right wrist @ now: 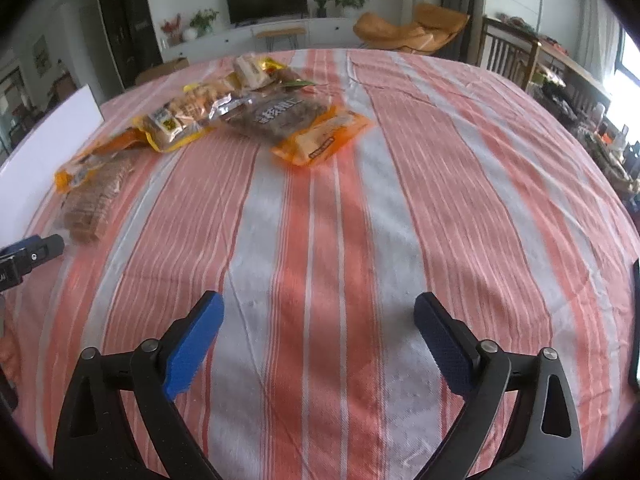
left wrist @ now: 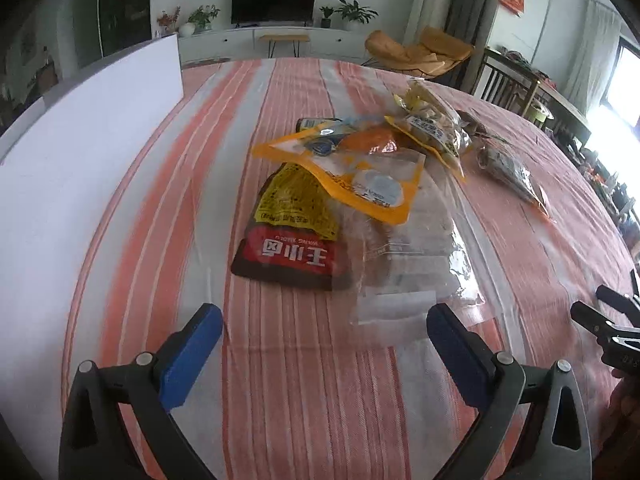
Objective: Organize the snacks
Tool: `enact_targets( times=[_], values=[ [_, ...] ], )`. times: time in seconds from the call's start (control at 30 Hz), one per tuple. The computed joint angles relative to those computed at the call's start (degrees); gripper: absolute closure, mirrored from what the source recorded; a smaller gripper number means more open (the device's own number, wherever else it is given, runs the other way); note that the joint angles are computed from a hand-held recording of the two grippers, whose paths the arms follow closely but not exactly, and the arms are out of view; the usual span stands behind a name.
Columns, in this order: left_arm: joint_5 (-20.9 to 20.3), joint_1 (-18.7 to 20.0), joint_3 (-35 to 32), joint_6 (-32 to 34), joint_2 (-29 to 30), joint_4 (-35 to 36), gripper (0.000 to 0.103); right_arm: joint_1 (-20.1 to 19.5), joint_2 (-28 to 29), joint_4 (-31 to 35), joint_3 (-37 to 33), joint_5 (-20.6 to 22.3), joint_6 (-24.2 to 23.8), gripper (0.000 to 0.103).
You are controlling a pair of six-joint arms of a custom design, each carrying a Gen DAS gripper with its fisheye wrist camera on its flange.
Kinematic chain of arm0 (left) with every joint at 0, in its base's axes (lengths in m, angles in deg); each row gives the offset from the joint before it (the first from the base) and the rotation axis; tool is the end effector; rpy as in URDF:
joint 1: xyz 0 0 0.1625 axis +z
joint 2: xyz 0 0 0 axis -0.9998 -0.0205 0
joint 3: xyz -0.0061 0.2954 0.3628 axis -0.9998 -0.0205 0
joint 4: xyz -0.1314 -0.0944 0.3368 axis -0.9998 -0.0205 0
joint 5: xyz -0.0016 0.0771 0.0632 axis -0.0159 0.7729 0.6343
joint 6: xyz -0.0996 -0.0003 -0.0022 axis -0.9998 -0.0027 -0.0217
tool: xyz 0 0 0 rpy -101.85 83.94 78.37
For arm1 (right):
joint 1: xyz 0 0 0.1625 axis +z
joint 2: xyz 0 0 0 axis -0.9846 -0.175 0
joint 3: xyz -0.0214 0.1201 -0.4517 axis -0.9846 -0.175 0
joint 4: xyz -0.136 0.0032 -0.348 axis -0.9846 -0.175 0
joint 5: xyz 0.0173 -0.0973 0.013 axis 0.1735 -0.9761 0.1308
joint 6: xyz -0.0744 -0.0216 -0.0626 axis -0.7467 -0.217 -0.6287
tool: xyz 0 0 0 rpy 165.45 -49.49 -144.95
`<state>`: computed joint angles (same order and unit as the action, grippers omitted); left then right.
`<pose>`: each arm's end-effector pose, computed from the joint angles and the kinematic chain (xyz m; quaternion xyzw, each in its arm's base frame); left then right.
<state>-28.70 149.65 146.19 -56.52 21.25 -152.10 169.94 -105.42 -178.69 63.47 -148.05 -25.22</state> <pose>-0.1405 -0.7016 0.0793 -0.0583 0.8527 -0.3764 0.3575 0.1017 -0.7906 0.1349 0.3350 -0.8857 0.1959 0.2549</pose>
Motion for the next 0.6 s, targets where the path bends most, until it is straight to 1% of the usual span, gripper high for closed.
enact_targets(
  times=[0.1,0.17,0.33,0.6],
  values=[
    [-0.03,-0.28,0.77,0.57,-0.25,-0.63,0.0,0.43,0.61,-0.8,-0.05,-1.6,-1.38,0.002],
    [-0.24,-0.3,1.14,0.62,-0.54,-1.04,0.0,0.4,0.65,0.05,-0.38,-1.54,-1.33,0.0],
    [-0.41,-0.87,3.1,-0.13,-1.37,-2.13,0.0,0.42,0.69,0.3,-0.52,-1.59,-1.4,0.0],
    [-0.22,-0.87,3.12,-0.26,-1.39,-1.8,0.0,0.43,0.71,0.31,-0.55,-1.65,-1.39,0.0]
  ],
)
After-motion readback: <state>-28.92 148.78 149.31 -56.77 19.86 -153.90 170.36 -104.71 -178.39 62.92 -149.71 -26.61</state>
